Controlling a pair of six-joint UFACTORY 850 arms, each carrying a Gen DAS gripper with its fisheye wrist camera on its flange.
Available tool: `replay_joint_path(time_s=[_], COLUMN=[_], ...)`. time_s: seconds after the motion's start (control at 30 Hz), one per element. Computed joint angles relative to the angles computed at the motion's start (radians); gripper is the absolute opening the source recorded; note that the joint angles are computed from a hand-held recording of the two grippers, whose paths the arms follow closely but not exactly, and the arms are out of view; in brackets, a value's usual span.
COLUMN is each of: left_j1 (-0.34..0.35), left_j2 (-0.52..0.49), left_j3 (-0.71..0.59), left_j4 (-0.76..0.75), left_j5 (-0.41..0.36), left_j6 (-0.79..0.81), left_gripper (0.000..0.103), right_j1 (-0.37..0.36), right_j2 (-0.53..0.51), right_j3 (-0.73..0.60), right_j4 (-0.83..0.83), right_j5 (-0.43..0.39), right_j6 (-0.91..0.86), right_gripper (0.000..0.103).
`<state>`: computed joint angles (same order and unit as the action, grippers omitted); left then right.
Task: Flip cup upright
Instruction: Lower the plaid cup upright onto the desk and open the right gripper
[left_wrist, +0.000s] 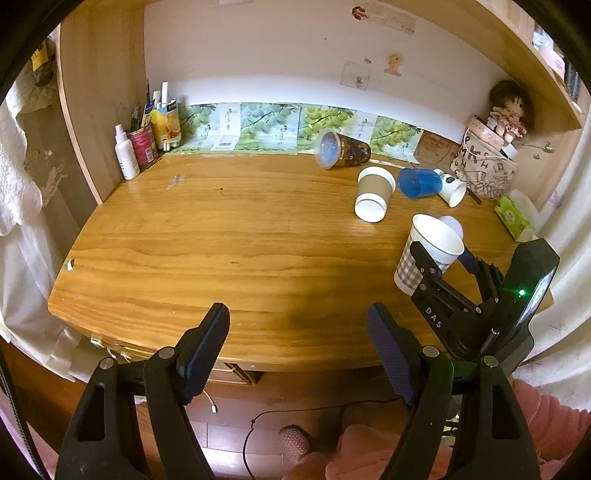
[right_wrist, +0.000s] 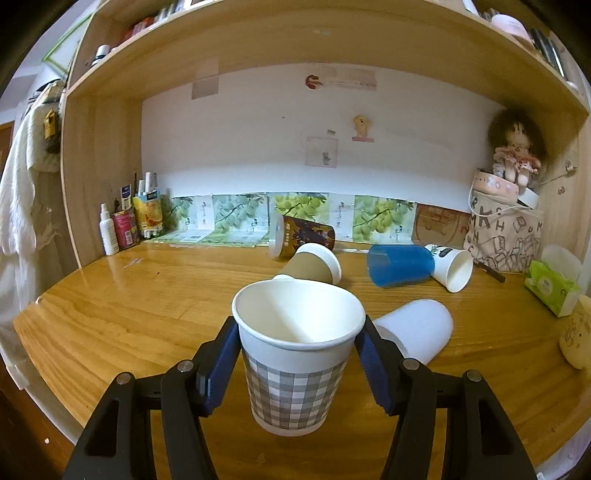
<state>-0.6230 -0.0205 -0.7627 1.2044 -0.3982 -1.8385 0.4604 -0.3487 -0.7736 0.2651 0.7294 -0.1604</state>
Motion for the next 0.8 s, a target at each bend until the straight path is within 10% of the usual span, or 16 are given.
replay_joint_path(time_s=[0.8], left_j1=[0.000], left_j2=[-0.045], left_j3=[-0.024], left_j4=[-0.151], left_j5=[0.111], left_j6=[0.123], left_gripper=[0.080], right_j1=[0.000], right_j2=[0.050], right_j3=[0.063], right_j4=[-0.049], right_j5=[-0.152], right_j6=[-0.047], right_gripper=[0.079])
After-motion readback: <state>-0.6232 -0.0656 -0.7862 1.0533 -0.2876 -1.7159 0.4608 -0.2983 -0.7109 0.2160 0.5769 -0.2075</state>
